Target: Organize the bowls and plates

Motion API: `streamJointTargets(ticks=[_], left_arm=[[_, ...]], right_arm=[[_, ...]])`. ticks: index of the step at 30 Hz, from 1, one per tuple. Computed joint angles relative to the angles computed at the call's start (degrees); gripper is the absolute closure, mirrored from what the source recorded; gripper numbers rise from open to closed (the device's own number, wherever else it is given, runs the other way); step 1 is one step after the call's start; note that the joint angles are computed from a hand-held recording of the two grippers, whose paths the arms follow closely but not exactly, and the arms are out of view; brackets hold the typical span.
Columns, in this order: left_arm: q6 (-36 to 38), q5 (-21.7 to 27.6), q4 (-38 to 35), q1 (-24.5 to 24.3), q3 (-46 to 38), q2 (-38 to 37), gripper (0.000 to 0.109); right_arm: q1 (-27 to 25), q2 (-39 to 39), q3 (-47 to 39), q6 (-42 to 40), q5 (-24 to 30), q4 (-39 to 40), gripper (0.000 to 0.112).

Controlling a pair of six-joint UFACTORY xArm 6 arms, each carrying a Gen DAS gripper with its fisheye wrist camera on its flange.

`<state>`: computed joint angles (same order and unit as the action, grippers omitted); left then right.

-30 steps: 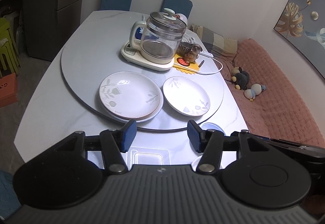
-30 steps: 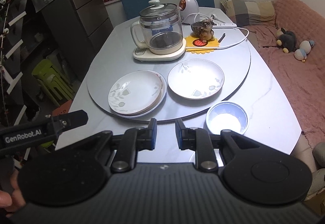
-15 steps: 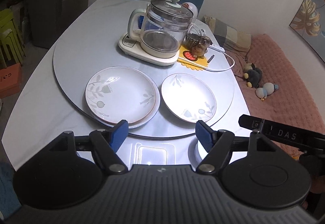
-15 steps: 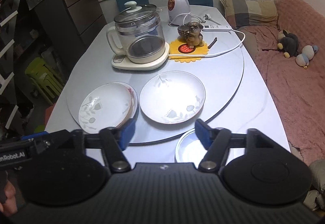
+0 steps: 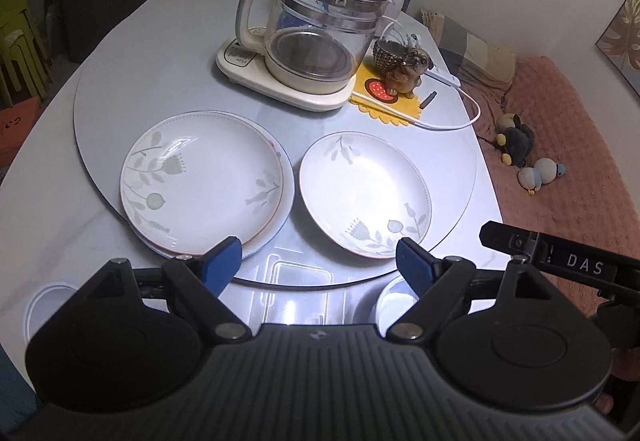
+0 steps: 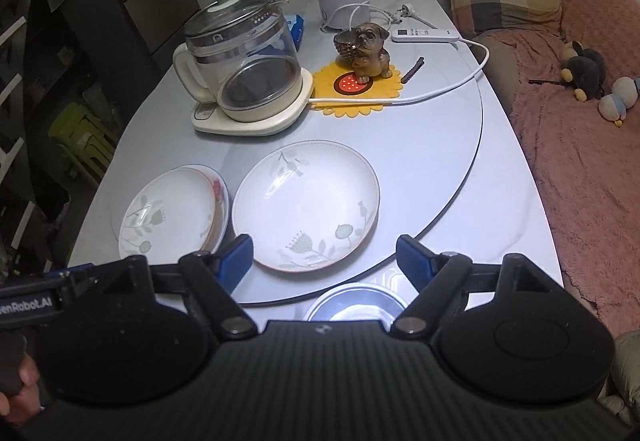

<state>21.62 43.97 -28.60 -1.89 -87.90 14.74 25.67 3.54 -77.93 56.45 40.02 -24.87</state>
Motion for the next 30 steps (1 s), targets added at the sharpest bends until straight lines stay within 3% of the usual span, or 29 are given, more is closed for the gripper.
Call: streamJointTargets(ticks=[13, 22, 30], left_arm=[[-11.0, 2.2, 1.9, -3.7, -9.5, 9.4, 0.021], [-14.6, 9.0, -0.1, -4.6, -19.7, 17.9, 0.022], [-18.7, 11.3, -2.7, -5.2, -28.9, 25.8, 0.023]], right_arm=[[-7.7, 5.0, -2.5, -21.2, -2.8, 15.8, 0.032], [-11.8, 9.3, -6.0, -31.0, -3.3, 24.5, 0.033], [-14.8, 15.2, -11.1, -37.7, -3.8, 30.7, 0.035]])
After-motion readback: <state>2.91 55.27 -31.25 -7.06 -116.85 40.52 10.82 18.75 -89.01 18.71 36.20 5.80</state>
